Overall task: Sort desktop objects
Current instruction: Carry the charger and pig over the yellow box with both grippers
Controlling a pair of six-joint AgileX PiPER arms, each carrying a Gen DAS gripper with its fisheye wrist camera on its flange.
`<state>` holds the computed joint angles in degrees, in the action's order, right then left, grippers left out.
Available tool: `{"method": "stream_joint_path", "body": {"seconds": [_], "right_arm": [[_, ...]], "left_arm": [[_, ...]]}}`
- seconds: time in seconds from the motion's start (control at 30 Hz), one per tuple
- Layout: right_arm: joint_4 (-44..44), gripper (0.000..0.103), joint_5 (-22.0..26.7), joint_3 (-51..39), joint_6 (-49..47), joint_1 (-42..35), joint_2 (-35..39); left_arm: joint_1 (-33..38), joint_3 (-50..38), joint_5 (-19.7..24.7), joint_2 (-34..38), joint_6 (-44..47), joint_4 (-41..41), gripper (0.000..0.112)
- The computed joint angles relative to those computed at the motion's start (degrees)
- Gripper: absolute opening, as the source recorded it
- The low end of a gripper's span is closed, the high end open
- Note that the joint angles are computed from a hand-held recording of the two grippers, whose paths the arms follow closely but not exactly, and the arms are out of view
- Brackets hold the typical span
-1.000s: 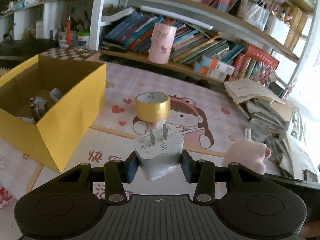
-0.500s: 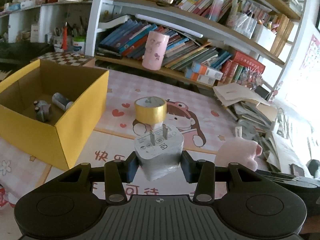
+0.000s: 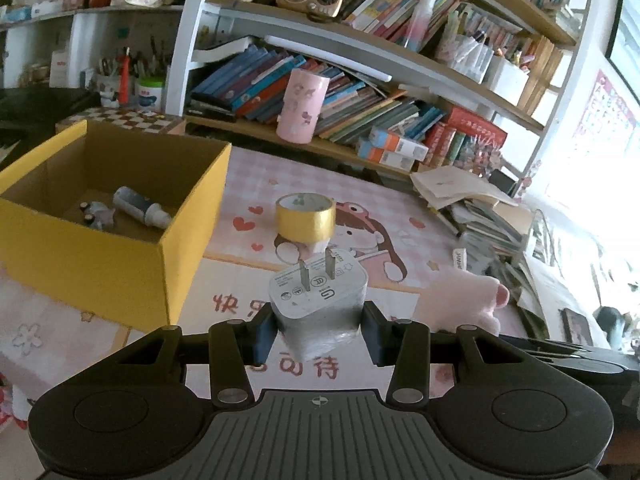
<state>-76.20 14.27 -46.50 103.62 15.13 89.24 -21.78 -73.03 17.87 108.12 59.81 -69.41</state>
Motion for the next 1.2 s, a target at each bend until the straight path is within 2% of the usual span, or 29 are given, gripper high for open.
{"method": "stream_joint_path", "body": {"seconds": [0.23,0.5,0.67,0.8,0.97,1.2], "right_arm": [[2.55,0.054,8.39,-1.97,2.78,9.89,0.77],[5.32,0.054,18.22,-5.55,7.59,21.39,3.82],[7.78,0.054,22.55,-8.16,9.95,27.06,6.21],[9.65,0.054,22.92,-10.45,11.04,30.02,8.30],[11.48,0.054,22.67,-13.21,11.59,32.01,10.43],[12.02,0.054,21.85,-17.31,8.85,33.79,13.20]], "left_arm": [[6.41,4.88,5.30,-3.64,8.96,-5.51,0.043],[14.88,8.98,12.75,-6.28,14.34,-5.75,0.043],[19.98,11.45,16.88,-7.48,18.37,-6.25,0.043],[24.03,13.40,19.68,-8.55,20.07,-5.32,0.043],[28.89,13.51,22.47,-8.26,17.84,-2.65,0.043],[33.37,14.87,23.88,-8.95,20.08,-3.93,0.043]]}}
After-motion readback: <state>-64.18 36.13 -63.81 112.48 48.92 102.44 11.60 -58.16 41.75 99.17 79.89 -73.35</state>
